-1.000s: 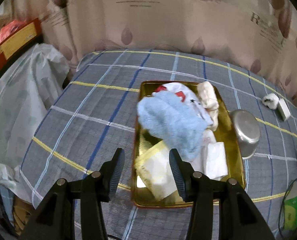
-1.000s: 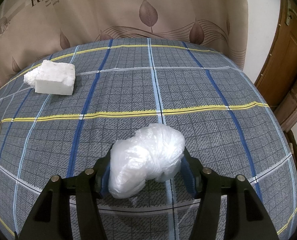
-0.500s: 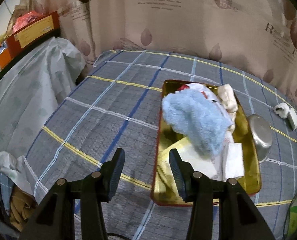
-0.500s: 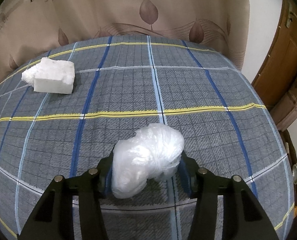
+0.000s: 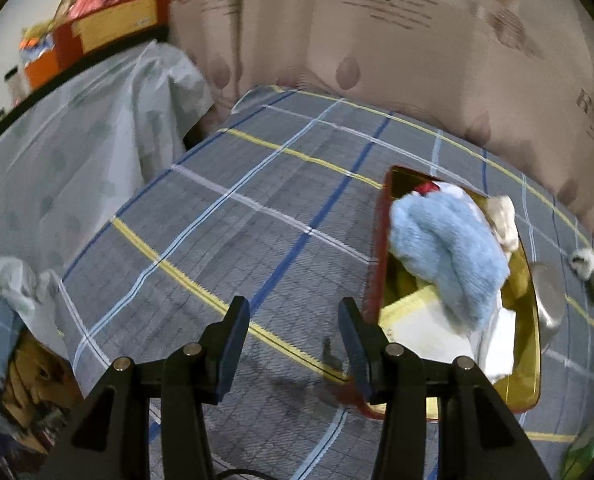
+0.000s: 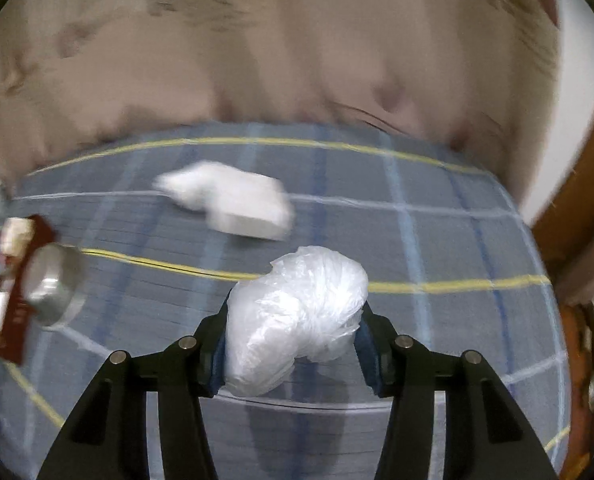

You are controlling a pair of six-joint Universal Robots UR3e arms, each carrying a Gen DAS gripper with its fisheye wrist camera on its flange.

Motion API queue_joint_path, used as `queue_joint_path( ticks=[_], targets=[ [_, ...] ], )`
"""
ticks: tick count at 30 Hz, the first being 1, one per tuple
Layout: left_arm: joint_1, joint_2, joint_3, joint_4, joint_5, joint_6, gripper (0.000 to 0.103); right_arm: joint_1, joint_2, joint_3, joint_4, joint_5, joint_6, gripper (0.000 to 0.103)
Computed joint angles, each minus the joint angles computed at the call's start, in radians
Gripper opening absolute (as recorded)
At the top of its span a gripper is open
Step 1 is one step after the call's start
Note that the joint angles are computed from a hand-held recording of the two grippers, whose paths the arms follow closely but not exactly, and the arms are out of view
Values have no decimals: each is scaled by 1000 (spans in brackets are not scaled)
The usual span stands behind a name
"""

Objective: Organize soft objects
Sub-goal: 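Carry the clear plastic bag with the right gripper into the gold tin and release, then move the right gripper to the pile and grasp the white foam block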

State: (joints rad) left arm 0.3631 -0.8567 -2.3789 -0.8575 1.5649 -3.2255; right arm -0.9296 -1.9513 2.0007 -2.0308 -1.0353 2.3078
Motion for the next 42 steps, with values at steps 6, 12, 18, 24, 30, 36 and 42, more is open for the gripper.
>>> queue_joint_path(
  ticks=[6, 12, 18, 24, 30, 36, 42],
  targets=[
    [78, 58, -4, -61, -26, 8, 47, 272, -59, 5, 33, 6, 75, 48],
    [94, 72, -5, -58, -5, 12, 47, 670, 1, 33, -113, -48, 246, 48],
    [108, 70, -3, -63, -10, 23, 47, 983, 168, 6, -314, -127, 399, 48],
    [155, 92, -2, -100, -47, 42, 47, 1161, 316, -51, -414, -201, 468, 48],
    [172, 107, -6, -107, -68, 53, 47, 1237, 427, -102, -480, -245, 528, 48],
    [143, 83, -6, -86, -49, 44, 47, 1261, 492, -155, -489, -273, 544, 56],
    [141, 83, -6, -90, -49, 41, 47, 1224, 443, -125, -500, -229, 547, 79]
  ],
)
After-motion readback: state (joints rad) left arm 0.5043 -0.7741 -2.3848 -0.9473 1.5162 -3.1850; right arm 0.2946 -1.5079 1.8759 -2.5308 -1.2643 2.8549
